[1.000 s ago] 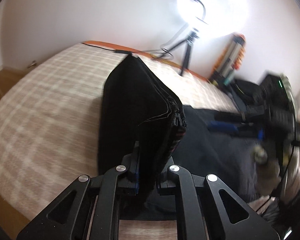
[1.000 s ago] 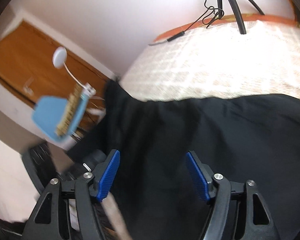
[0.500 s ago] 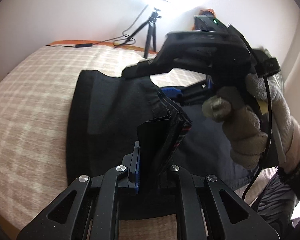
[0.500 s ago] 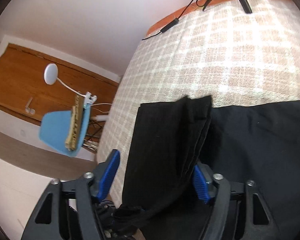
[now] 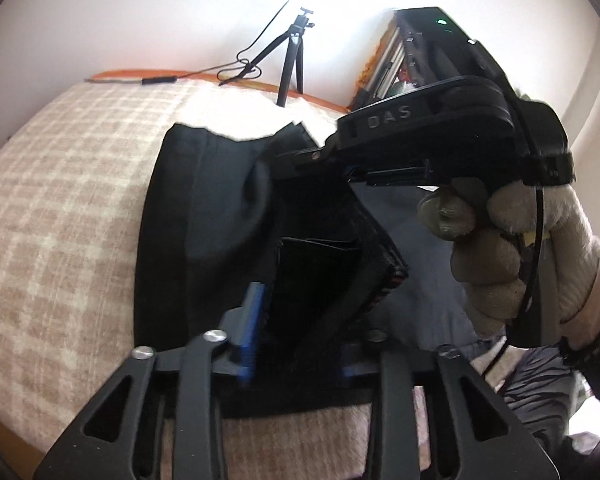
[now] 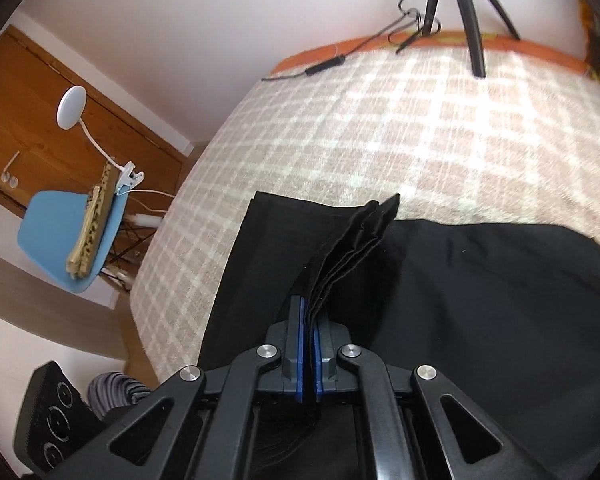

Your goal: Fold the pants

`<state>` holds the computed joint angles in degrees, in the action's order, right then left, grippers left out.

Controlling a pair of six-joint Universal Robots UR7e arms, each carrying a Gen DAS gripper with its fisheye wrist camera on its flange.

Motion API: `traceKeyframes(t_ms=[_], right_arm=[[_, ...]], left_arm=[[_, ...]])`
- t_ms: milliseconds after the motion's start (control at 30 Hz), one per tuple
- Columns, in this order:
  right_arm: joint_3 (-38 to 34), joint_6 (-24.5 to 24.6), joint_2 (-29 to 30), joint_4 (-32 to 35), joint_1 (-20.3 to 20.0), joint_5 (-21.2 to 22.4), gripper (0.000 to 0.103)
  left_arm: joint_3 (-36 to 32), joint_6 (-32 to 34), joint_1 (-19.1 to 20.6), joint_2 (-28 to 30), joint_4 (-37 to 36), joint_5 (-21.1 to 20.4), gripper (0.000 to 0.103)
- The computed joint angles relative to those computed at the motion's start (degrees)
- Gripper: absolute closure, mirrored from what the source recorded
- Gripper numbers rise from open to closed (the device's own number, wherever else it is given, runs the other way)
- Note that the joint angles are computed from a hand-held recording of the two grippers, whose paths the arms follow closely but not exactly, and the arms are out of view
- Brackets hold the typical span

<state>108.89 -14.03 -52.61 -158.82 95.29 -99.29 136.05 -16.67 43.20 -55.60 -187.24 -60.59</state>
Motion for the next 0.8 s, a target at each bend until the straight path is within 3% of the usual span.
traceKeyframes(t_ms=[200,367,600,800], right_arm=[[2.8,-1.1,-3.2,-2.7,0.2,-1.4,0.102],[5.5,-0.9,-7.8,-3.6,-1.5,-1.5,0.102],[8.6,-0.5,-13.1,-3.6,-3.8,-3.0,0.102],[11.5,-0.3,-17.9,-4.0,-6.3,-2.9,0.102]], left_arm=[[3.2,-1.4,-1.2,-5.8,2.3,-3.6,0.065],[5.4,-2.1,-2.4,-9.1,0.7,-1.2,0.065],[0.8,-2.5,0.7,-6.5,4.7,0.9,0.065],[-2.5,0.2,0.5,-2.6,6.9,-0.7,0.065]])
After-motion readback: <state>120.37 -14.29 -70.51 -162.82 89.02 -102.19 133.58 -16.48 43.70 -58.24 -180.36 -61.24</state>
